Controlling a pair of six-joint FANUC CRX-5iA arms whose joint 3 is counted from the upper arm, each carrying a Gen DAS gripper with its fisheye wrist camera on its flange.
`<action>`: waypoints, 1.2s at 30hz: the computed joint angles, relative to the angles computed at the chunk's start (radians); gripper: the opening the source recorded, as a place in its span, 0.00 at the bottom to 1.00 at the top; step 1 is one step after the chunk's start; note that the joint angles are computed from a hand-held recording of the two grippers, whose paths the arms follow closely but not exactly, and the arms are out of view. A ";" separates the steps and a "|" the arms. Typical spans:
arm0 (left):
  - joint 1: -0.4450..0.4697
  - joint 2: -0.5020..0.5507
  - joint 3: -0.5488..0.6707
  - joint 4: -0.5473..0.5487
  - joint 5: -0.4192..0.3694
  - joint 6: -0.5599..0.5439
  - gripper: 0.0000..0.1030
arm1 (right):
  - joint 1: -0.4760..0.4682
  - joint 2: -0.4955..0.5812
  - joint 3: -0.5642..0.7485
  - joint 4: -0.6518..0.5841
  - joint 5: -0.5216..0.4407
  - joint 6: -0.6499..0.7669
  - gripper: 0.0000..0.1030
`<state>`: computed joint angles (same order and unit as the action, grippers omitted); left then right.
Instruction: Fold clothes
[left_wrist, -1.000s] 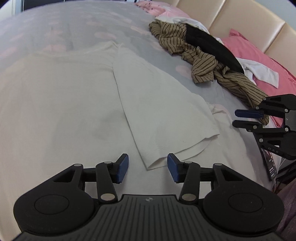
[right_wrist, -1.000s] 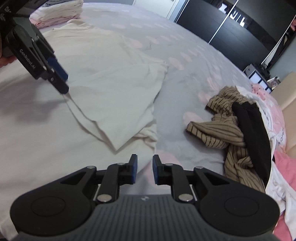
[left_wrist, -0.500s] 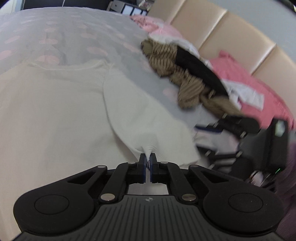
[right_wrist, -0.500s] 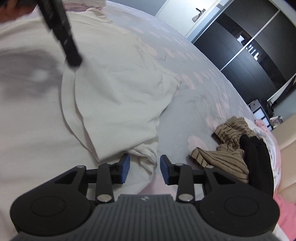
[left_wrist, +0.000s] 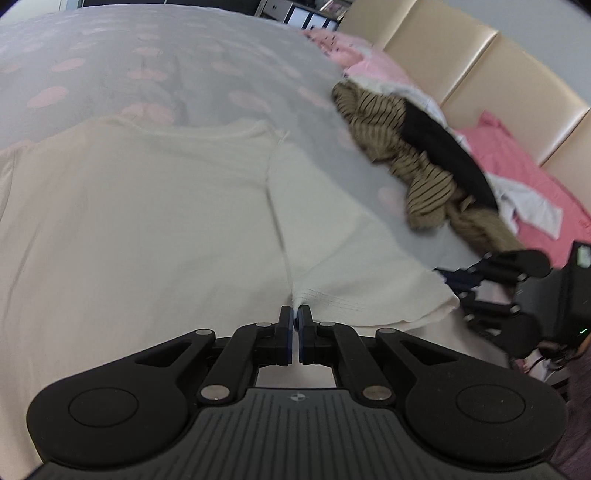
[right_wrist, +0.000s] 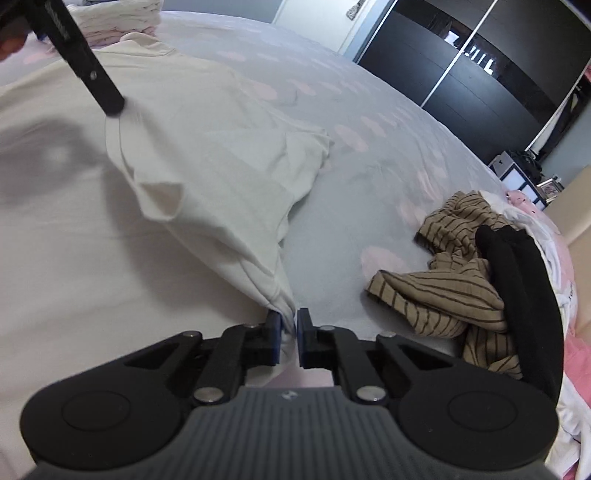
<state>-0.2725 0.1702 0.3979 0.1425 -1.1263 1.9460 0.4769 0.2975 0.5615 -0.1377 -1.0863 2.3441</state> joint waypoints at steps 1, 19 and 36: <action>-0.001 0.008 0.010 -0.004 -0.020 -0.008 0.01 | -0.002 0.009 0.021 -0.004 -0.029 -0.014 0.12; -0.227 0.179 0.316 -0.188 -0.086 -0.302 0.27 | -0.068 -0.033 0.157 -0.056 -0.344 -0.232 0.30; -0.261 0.380 0.545 -0.220 -0.229 -0.277 0.19 | -0.141 -0.256 -0.123 -0.097 -0.744 -0.090 0.28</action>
